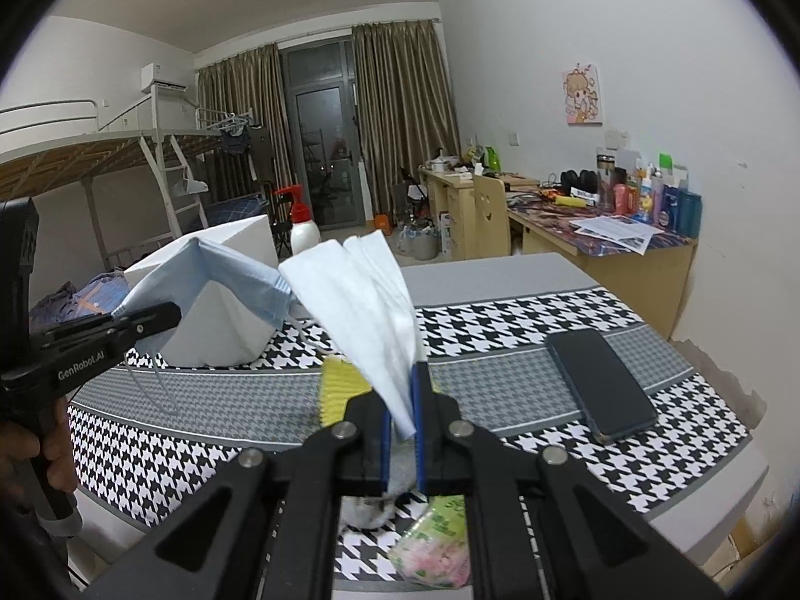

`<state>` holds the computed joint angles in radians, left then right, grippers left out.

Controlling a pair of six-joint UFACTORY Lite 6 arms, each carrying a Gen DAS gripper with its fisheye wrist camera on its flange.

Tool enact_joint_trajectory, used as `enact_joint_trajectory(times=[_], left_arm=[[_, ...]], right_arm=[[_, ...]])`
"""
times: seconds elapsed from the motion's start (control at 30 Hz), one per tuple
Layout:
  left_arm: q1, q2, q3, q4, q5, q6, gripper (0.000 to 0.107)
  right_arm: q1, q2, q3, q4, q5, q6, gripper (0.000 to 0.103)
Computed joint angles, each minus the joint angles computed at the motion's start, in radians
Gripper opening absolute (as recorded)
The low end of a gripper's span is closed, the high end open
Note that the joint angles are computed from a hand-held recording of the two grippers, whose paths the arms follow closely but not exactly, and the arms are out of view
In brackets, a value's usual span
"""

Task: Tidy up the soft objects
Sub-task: 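Lift the mask with the left tool while the right tool lifts the tissue toward the foam box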

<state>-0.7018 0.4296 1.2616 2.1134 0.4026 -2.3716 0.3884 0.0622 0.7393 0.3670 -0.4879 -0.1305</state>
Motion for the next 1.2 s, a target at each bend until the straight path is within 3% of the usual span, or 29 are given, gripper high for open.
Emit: enact_joint_trajectory(times=[0.6, 1.2], left_arm=[[0.102, -0.111, -0.102, 0.109, 0.025, -0.076, 0.003], [0.173, -0.189, -0.134, 0.086, 0.073, -0.006, 0.003]], right_arm=[[0.102, 0.101, 0.164, 0.136, 0.016, -0.119, 0.01], [0.178, 0.224, 0.381, 0.27, 0.075, -0.285, 0.01]])
